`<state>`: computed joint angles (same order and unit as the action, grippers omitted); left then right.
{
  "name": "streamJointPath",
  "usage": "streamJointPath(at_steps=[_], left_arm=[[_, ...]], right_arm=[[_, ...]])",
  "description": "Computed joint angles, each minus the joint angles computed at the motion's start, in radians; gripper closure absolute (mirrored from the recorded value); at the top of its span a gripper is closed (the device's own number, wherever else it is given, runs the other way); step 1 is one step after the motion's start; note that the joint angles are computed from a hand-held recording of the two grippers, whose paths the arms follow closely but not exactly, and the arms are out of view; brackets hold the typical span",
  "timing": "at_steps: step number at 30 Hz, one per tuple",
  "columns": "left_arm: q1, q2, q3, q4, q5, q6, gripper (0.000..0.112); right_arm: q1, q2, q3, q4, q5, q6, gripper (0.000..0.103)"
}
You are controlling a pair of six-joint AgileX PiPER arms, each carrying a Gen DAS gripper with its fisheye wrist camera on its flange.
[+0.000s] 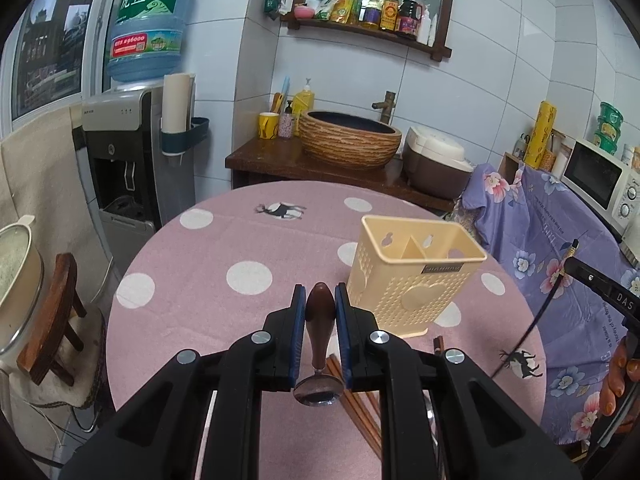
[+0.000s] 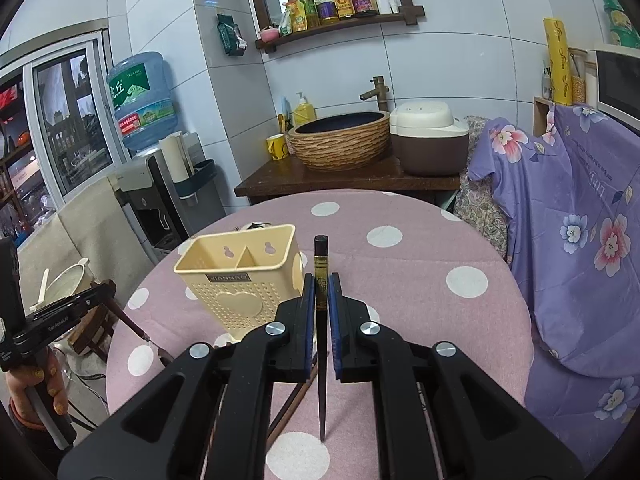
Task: Organize utensils
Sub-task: 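Carry spoon and chopstick over the cream holder and lower them in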
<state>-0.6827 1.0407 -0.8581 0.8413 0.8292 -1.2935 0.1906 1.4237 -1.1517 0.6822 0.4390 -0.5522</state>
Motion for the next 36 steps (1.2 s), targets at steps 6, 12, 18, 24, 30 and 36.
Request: streamJointPath(at_steps=[6, 12, 18, 24, 30, 36], left_arm=[[0.01, 0.019, -0.188, -0.022, 0.033, 0.128, 0.097], [-0.003, 0.157, -0.493, -0.005, 0.087, 0.252, 0.097], [0.034, 0.289, -0.648, -0.028, 0.06, 0.286, 0.097], [0.092, 0.372, -0.628, -0.075, -0.028, 0.256, 0.097], [0.12, 0.426, -0.529, -0.066, -0.097, 0.182, 0.097], [0.13, 0.447, -0.443, -0.055, -0.132, 0.146, 0.097]], right_arm=[[0.037, 0.011, -0.165, -0.18, 0.023, 0.158, 0.095], [0.087, 0.111, -0.502, -0.373, 0.132, 0.356, 0.095], [0.144, 0.218, -0.749, -0.465, 0.19, 0.482, 0.095], [0.18, 0.291, -0.757, -0.465, 0.166, 0.516, 0.095], [0.201, 0.327, -0.636, -0.462, 0.088, 0.522, 0.095], [0.205, 0.346, -0.545, -0.435, 0.042, 0.496, 0.095]])
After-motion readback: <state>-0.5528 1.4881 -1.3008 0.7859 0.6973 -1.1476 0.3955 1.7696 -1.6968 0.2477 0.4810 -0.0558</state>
